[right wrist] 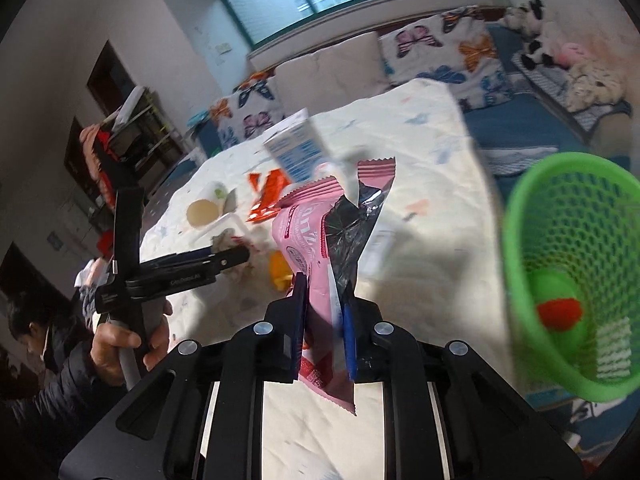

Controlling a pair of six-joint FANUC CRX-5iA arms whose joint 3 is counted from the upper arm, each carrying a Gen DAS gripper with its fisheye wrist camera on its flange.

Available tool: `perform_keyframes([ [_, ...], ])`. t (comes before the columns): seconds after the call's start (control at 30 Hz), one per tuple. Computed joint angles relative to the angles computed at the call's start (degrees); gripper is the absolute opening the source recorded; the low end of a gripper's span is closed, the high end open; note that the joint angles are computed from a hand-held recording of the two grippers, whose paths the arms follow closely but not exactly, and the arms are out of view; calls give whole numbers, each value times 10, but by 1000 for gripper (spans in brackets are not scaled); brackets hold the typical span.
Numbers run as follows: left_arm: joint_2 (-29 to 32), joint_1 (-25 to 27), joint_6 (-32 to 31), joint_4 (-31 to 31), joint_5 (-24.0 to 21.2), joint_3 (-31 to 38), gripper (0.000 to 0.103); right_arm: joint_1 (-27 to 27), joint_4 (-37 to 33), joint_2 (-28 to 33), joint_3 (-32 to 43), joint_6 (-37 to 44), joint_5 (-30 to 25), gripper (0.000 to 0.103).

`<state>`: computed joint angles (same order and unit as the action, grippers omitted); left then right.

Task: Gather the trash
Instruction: 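Drop the pink pack into the green basket while the left gripper grasps crumpled tissue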

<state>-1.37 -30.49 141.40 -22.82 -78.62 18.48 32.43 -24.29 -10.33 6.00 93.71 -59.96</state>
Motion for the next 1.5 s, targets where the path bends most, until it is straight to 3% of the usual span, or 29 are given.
perform_keyframes([
  [0.1, 6, 3, -5, 4, 2, 2, 50, -13, 28, -10, -13, -20, 13, 17],
  [0.27, 3, 0, 1, 4, 10, 0, 42, -41, 56, -19, -29, -44, 28, 17],
  [0.63, -8, -26, 19, 1, 33, 24, 41, -89, 147, 2, -49, -100, 69, 17],
  [0.9, 48, -46, -31, 21, 46, 108, 41, -111, 163, 28, -45, -111, 75, 20],
  [1.0, 83, -47, -57, 41, 47, 148, 41, -115, 167, 35, -44, -116, 75, 31],
  [1.07, 109, -49, -73, 52, 42, 180, 41, -119, 168, 37, -45, -118, 76, 50],
  [1.2, 168, -52, -110, 75, 33, 251, 41, -124, 177, 30, -53, -119, 84, 53],
  [1.27, 203, -52, -131, 94, 28, 292, 41, -128, 176, 21, -60, -116, 87, 60],
  [1.5, 331, -55, -190, 140, -25, 457, 41, -142, 181, -17, -88, -109, 103, 71],
])
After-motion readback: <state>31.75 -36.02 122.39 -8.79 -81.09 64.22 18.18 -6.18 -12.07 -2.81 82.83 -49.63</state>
